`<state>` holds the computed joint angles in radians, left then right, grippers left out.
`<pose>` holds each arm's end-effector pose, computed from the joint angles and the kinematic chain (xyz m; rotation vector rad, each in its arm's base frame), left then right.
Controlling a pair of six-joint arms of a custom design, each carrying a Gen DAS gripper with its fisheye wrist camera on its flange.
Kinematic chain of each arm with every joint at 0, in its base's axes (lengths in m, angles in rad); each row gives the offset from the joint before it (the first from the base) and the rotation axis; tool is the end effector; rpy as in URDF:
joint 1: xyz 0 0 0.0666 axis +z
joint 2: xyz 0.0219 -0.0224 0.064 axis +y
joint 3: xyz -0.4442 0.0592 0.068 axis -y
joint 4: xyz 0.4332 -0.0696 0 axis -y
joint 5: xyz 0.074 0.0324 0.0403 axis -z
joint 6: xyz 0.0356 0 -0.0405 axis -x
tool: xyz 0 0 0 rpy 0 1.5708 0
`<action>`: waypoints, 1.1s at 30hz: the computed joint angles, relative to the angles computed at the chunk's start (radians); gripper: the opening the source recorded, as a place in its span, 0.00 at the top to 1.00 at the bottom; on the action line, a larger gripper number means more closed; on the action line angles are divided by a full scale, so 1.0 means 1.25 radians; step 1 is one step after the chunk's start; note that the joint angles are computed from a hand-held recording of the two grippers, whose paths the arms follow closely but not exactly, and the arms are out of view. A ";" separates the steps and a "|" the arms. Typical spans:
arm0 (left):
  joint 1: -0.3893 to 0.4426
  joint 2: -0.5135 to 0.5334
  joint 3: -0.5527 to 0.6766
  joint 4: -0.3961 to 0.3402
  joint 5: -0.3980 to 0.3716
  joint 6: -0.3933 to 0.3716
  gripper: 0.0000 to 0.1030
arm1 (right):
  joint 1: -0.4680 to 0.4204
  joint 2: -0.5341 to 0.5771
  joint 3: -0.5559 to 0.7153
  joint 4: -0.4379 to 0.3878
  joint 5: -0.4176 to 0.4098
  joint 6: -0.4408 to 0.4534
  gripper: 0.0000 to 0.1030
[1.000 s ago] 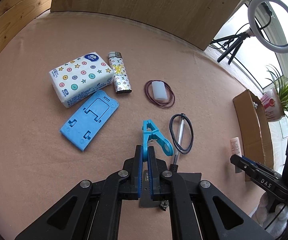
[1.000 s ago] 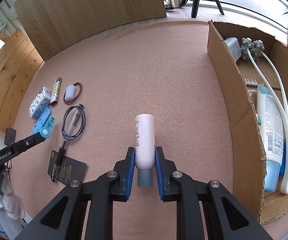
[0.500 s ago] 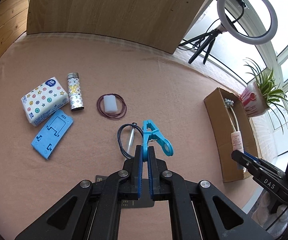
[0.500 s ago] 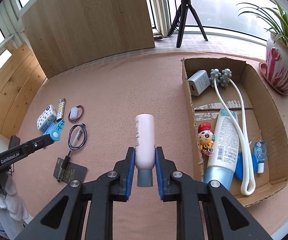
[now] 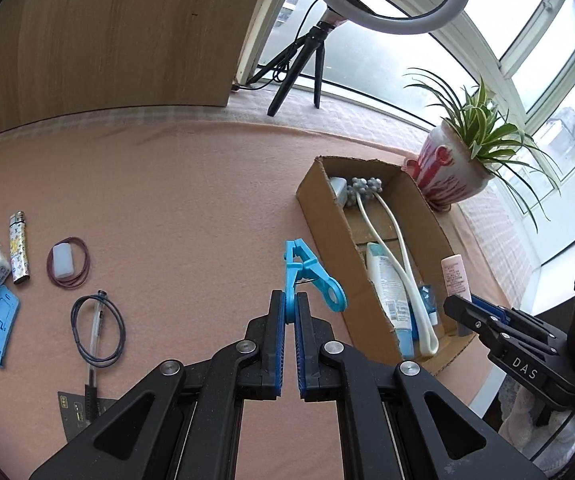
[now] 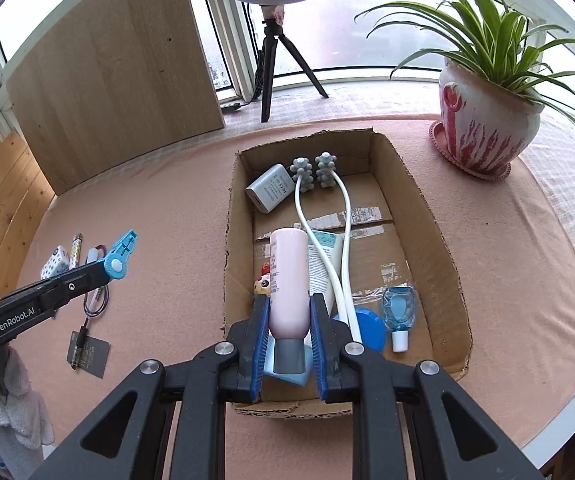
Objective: Organize objects
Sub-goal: 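Carry the pink bottle and blue clip over the box and open both grippers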
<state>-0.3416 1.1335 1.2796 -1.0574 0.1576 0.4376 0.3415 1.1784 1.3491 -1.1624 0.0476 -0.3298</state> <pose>0.3661 -0.1365 0.5385 -0.0533 2.5417 -0.5160 0.3791 0.1325 0.5488 0.0032 2.5729 0.1946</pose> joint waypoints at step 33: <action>-0.165 0.191 0.157 0.000 -0.115 0.028 0.78 | -0.117 -0.017 -0.032 0.028 -0.034 0.061 0.80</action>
